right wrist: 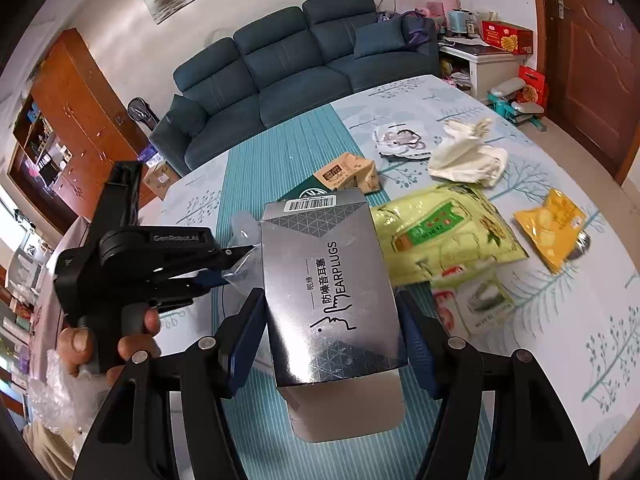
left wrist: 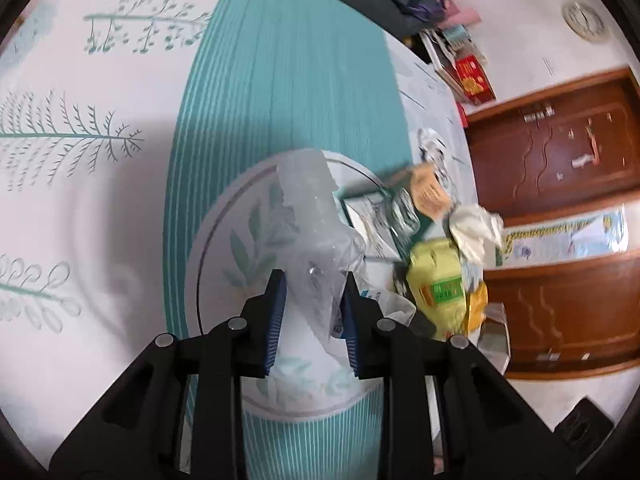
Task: Collect trash
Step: 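Carry the plastic bottle and earplugs box over the trash bin with both grippers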
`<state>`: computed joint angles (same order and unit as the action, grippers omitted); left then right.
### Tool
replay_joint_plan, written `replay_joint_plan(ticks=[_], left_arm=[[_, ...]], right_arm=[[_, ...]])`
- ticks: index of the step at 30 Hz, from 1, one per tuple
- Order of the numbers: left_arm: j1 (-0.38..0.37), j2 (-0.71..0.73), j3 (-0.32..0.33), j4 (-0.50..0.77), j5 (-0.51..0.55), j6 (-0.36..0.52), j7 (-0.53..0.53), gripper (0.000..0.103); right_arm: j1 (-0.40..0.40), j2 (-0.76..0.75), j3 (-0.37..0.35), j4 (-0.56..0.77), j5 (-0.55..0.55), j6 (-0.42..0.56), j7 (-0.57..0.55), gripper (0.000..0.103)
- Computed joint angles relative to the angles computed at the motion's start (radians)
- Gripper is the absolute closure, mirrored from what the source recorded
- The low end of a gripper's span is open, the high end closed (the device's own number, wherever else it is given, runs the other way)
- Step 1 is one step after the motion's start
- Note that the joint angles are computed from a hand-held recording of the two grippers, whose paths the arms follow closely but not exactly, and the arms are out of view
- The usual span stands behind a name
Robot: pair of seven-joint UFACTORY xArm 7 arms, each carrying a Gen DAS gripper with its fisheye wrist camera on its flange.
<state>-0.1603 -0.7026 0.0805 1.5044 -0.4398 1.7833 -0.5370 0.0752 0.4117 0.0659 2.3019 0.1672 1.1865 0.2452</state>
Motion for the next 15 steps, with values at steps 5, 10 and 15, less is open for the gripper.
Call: replay_joint_plan(ticks=[5, 10, 15], left_arm=[[-0.042, 0.020, -0.040, 0.150, 0.039, 0.093, 0.045, 0.080], [-0.089, 0.041, -0.093, 0.315, 0.028, 0.195, 0.047, 0.080], [-0.138, 0.056, -0.158, 0.456, -0.017, 0.281, -0.006, 0.080]], right_arm=[[-0.029, -0.185, -0.006, -0.259, 0.042, -0.090, -0.019, 0.038], [-0.049, -0.384, -0.029, -0.498, 0.100, -0.152, -0.046, 0.038], [-0.052, -0.586, -0.067, -0.702, 0.129, -0.170, -0.071, 0.038]])
